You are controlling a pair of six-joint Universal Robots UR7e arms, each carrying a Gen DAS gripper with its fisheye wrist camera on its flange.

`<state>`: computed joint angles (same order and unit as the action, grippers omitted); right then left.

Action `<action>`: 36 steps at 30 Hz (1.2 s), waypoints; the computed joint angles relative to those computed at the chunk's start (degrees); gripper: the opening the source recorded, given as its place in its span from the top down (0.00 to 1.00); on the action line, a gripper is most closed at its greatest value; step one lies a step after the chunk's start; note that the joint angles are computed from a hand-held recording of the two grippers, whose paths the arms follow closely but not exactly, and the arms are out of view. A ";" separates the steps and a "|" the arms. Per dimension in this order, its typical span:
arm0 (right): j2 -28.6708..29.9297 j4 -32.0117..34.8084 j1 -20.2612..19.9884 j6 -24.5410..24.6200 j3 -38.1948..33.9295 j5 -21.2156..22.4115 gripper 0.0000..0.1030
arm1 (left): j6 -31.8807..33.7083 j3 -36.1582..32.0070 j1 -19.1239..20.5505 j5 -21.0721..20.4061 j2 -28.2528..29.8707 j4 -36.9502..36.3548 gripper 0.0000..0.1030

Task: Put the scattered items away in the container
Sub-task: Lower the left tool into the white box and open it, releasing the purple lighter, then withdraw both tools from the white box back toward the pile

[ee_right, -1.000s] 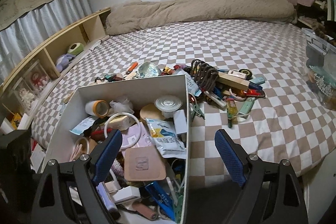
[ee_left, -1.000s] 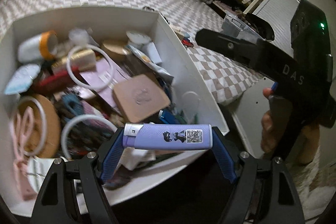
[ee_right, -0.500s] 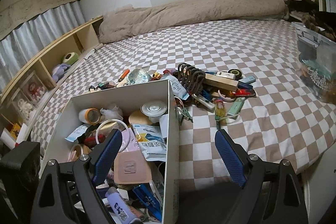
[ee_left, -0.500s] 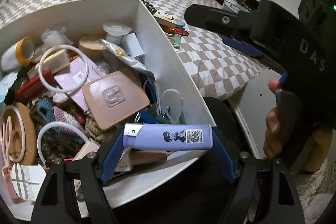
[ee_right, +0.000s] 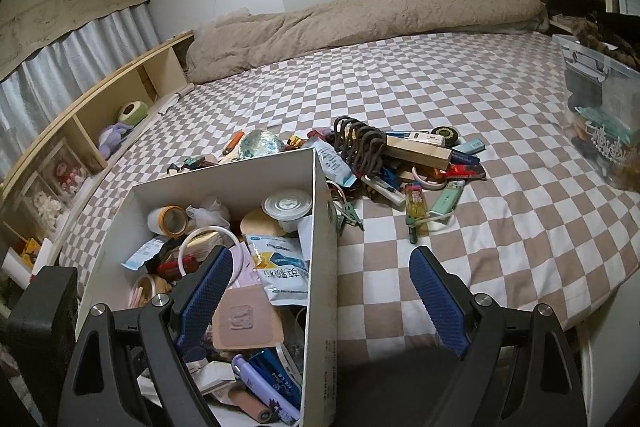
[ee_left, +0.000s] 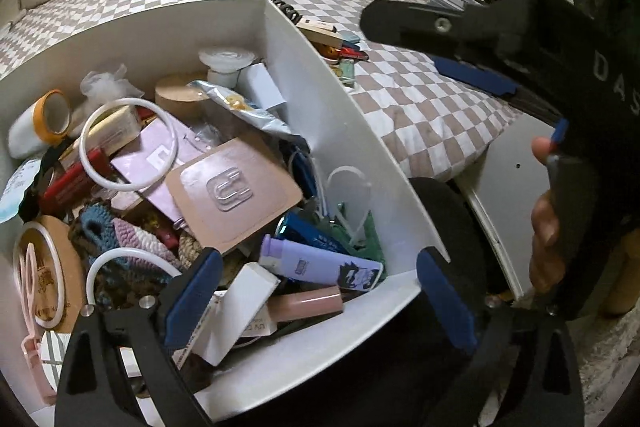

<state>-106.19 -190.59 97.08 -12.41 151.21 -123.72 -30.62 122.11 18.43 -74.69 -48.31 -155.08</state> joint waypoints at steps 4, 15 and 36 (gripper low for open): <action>0.19 -0.05 0.23 0.10 -0.02 -0.31 0.13 | -0.14 0.76 0.21 0.19 -0.68 -0.09 0.05; 1.11 -0.80 1.47 0.37 0.08 -1.31 0.13 | -0.78 2.38 -0.21 2.11 -2.53 -0.71 0.05; 4.44 -4.11 7.05 -0.14 0.39 -5.82 0.13 | -0.59 3.99 -0.75 11.48 -5.79 -2.87 0.00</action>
<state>-101.75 -194.70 104.13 -12.55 151.60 -129.54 -31.21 126.10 17.68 -63.21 -54.11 -157.95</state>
